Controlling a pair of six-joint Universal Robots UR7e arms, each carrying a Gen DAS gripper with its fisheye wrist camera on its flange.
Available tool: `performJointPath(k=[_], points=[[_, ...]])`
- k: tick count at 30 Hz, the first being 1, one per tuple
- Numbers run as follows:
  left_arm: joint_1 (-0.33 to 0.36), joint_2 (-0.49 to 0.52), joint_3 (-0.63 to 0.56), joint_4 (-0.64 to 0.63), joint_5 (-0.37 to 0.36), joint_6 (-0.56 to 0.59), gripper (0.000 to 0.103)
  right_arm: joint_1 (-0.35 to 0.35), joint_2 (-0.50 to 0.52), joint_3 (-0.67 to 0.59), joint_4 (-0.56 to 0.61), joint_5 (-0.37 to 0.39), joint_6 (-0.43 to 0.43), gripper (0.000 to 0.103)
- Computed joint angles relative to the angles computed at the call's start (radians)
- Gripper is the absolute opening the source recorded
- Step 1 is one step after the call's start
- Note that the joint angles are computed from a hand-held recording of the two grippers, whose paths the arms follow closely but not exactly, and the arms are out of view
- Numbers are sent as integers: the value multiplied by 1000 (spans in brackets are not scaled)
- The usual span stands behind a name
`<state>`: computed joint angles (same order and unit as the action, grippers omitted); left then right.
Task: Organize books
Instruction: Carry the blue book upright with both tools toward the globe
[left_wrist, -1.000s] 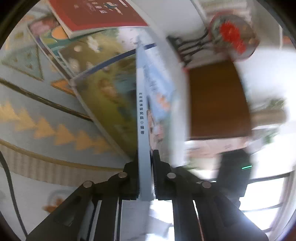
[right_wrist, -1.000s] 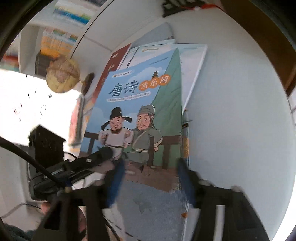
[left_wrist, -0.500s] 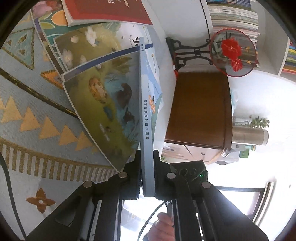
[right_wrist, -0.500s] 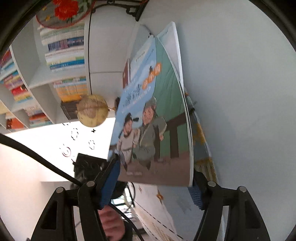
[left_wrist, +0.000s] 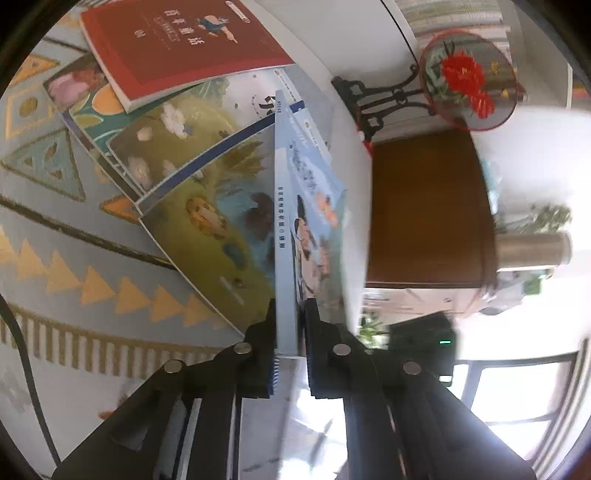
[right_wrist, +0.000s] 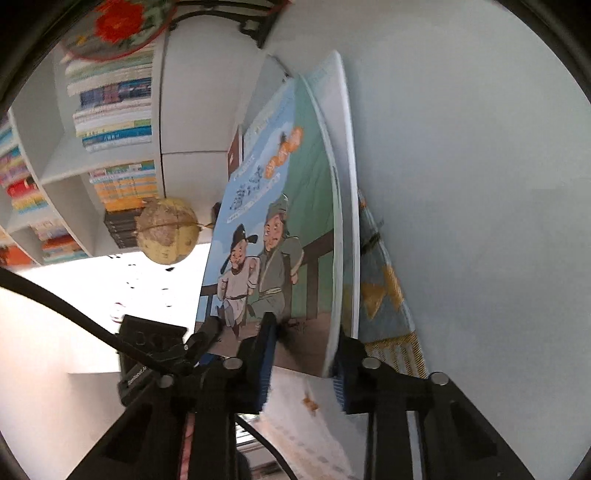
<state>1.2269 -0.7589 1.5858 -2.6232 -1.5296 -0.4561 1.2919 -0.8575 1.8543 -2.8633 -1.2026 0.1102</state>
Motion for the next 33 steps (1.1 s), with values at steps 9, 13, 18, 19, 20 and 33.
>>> performJointPath(k=[9, 13, 18, 19, 20, 33], points=[[16, 2, 19, -3, 34, 104, 22, 98, -52, 15, -43, -204, -49, 12], [-1, -42, 88, 28, 28, 191, 21, 120, -87, 47, -11, -279, -121, 13], [2, -35, 106, 40, 90, 194, 21, 126, -50, 32, 33, -376, -211, 13], [3, -32, 103, 40, 101, 200, 21, 129, -36, 22, 34, -391, -230, 13], [4, -27, 95, 48, 114, 203, 21, 132, -24, 11, 37, -407, -246, 13], [-94, 53, 37, -2, 414, 363, 27, 269, 84, -30, -167, -783, -569, 17]])
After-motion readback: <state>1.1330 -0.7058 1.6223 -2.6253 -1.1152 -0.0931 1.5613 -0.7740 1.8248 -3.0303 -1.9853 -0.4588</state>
